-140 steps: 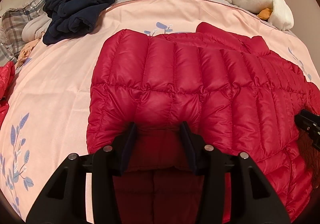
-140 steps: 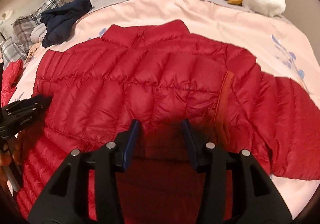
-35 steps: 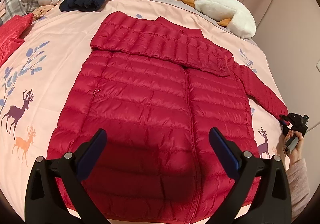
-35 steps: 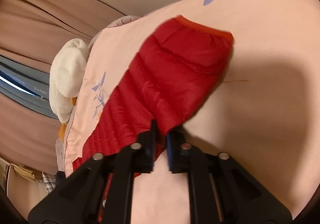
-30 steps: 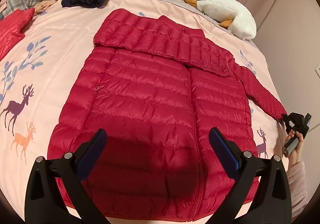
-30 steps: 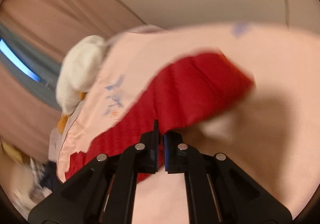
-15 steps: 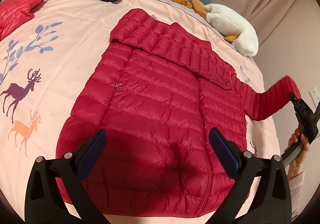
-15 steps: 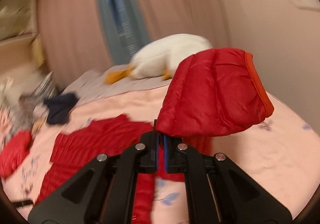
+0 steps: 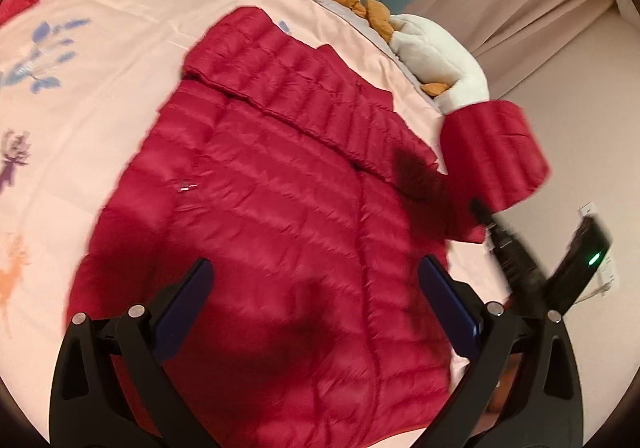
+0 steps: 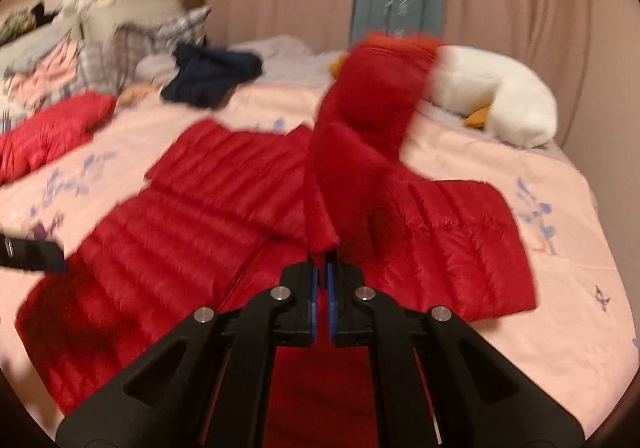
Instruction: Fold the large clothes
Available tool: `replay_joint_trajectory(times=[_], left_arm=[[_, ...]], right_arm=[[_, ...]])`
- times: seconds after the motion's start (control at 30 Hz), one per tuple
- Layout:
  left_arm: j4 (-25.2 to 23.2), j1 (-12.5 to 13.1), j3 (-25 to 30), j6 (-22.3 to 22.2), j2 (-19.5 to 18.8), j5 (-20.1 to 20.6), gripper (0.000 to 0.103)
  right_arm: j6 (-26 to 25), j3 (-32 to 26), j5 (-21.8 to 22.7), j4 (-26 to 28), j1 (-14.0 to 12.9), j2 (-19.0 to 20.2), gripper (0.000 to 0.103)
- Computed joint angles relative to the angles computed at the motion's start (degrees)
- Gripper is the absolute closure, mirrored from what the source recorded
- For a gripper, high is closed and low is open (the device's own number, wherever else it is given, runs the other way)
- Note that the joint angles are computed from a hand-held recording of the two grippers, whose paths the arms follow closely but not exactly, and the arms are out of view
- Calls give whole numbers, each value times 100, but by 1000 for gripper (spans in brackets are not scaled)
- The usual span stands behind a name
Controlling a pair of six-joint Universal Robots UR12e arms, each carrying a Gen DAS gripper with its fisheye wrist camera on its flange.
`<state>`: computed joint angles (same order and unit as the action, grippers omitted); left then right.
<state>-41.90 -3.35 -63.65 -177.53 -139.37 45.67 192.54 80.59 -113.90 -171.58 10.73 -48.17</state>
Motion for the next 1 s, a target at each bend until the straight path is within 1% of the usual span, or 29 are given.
replay_joint_trajectory(times=[0.03,0.07,0.1,0.13,0.2,0.23,0.27,0.33,0.4,0.43,0.5,0.57,0.6,0.67,0.7,0.73,0.77,0.8,0.83,0.87,0.9,0.93,0.97,1.0], left_arm=[[-109,-3,84,-15,-55,-145,1],[-315,-11,230,-51,-141,-314,1],[-413,-17,299,-70,-180,-385,1],[-549,-22,393,-57,-237,-514,1],[-765,-39,582,-123,-369,-783,1],[-884,-42,669,-141,-430,-911,1],[-1066,-45,791,-153,-519,-1131,1],[-1236,-60,949,-318,-643,-1341,1],[-1515,-87,1169,-335,-796,-1622,1],[-1582,-100,1237,-386,-847,-1695,1],[-1847,-139,1433,-310,-965,-1843,1],[-1884,-179,1562,-471,-1050,-1844,1],[-1822,-194,1616,-576,-1093,-1869,1],[-1417,-241,1679,-970,-1154,-1749,9],[-1322,-270,1724,-1052,-1174,-1634,26],[-1370,-293,1810,-1050,-1209,-1554,44],[-1538,-331,1947,-970,-1261,-1447,55],[-1658,-358,2051,-908,-1304,-1369,76],[-1724,-387,2141,-884,-1341,-1266,81],[-1635,-410,2153,-908,-1338,-1107,83],[-1473,-434,2135,-869,-1318,-951,87],[-1412,-446,2127,-811,-1300,-853,88],[-1298,-473,2127,-700,-1265,-651,89],[-1191,-462,2053,-595,-1208,-568,89]], right_arm=[[-15,-33,53,107,11,35,99],[-24,-56,95,190,18,65,99],[-26,-97,122,247,28,103,99],[-40,-259,185,395,22,201,99],[-61,-296,212,500,31,228,99],[-75,-310,245,538,37,246,99],[-90,-304,266,553,39,248,98],[-115,-339,300,561,49,281,98],[-113,-291,350,512,47,260,98],[-93,-329,379,503,50,300,98],[-34,-372,439,509,41,328,98],[32,-336,536,453,19,306,98],[62,-310,586,428,10,292,98],[134,-253,689,400,-11,259,96],[159,-243,722,393,-15,251,94],[196,-205,759,349,-23,231,91],[240,-175,807,325,-36,213,87],[305,-141,852,330,-47,188,76],[385,-68,914,280,-64,143,70],[438,15,942,188,-75,100,66],[494,119,926,66,-81,45,59],[536,209,909,-52,-86,-2,55],[592,334,895,-220,-100,-66,54],[698,510,844,-436,-119,-161,53]])
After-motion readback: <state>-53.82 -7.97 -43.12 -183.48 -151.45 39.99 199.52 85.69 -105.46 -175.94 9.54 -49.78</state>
